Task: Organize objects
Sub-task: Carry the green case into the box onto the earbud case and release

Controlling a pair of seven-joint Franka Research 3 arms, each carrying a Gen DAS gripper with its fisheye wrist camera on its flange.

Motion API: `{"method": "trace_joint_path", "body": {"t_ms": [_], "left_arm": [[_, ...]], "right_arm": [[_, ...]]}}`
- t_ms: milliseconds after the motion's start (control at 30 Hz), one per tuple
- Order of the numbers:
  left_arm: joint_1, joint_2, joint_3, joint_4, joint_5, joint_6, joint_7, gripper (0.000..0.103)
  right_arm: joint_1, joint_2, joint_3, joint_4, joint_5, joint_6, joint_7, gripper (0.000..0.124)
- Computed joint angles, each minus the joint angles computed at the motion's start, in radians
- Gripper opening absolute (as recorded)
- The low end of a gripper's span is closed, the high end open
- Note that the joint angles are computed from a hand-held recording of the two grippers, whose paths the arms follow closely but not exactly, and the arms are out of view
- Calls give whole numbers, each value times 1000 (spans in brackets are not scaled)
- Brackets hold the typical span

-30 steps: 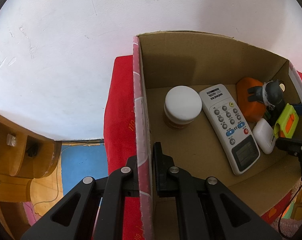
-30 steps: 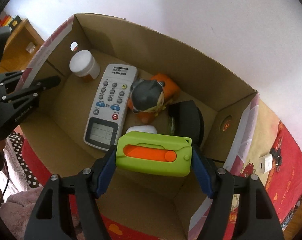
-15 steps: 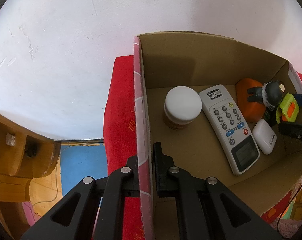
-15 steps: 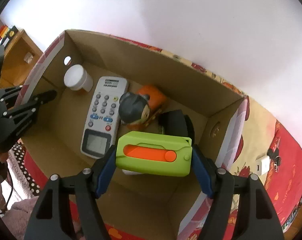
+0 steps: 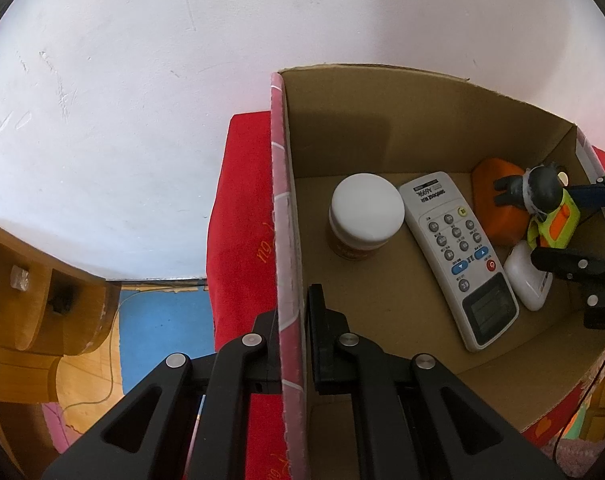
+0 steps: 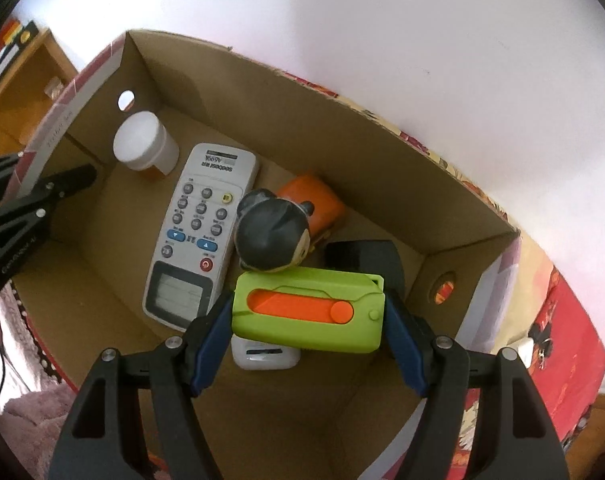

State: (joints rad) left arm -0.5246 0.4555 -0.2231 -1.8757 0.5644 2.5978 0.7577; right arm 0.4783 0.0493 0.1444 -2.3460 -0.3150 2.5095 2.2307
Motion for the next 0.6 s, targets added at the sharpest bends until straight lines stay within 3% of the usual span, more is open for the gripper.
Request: {"method": "trace_joint_path", "body": {"t_ms": [600], "left_arm": [[3,-1,12,-43,28,51,-22,8]], "right_arm": [[27,34,-3,26,-83,-55,67,72]]}}
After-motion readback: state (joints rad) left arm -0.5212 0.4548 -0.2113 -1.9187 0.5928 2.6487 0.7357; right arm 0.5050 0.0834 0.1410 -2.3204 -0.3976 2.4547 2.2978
